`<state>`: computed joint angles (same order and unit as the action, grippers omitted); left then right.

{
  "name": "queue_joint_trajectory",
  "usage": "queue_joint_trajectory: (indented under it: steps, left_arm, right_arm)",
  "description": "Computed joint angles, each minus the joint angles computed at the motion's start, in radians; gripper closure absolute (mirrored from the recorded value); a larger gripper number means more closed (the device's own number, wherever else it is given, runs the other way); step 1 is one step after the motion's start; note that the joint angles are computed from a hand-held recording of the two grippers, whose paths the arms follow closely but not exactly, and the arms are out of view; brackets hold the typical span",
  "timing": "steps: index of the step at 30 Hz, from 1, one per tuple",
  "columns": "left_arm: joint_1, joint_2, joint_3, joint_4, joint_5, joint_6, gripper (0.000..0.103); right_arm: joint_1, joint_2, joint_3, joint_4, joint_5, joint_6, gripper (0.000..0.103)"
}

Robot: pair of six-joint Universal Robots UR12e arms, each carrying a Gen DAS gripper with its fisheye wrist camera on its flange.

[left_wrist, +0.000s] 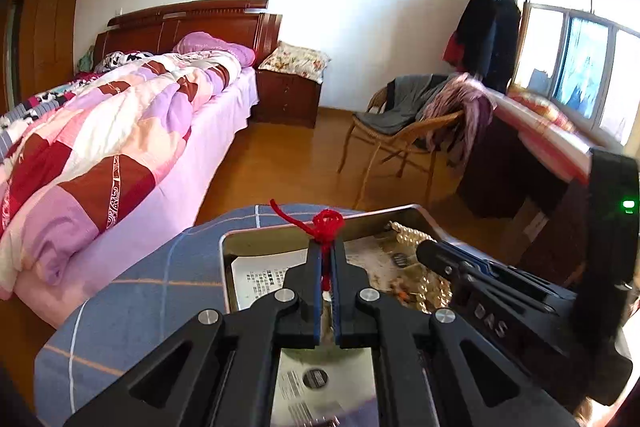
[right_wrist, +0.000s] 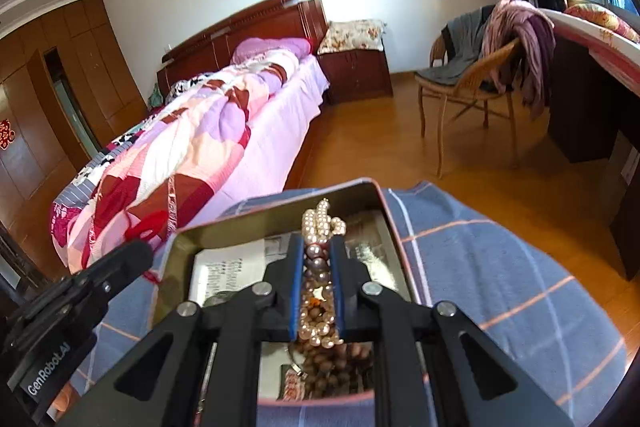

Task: Organize jewelry
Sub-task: 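Carry both held pieces into the pink tin and open both tools, then withdraw both tools from the tin and move the left to the grey bead strand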

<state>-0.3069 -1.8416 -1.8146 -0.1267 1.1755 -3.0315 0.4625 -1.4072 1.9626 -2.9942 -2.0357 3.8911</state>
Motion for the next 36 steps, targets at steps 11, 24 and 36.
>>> queue_joint_trajectory:
  steps: [11,24,36]
  left_arm:
    - [-0.016,0.020,-0.004,-0.112,0.091,0.013,0.045]
    - [0.035,0.150,-0.147,-0.085,0.107,0.024,0.028]
    - [0.121,0.264,-0.290,-0.138,0.081,0.021,0.028]
  right_arm:
    - [0.041,-0.067,0.068,-0.034,-0.104,0.141,0.058]
    - [0.120,-0.112,0.090,0.144,-0.109,0.279,0.058]
    - [0.172,-0.103,0.084,0.182,-0.068,0.273,0.058]
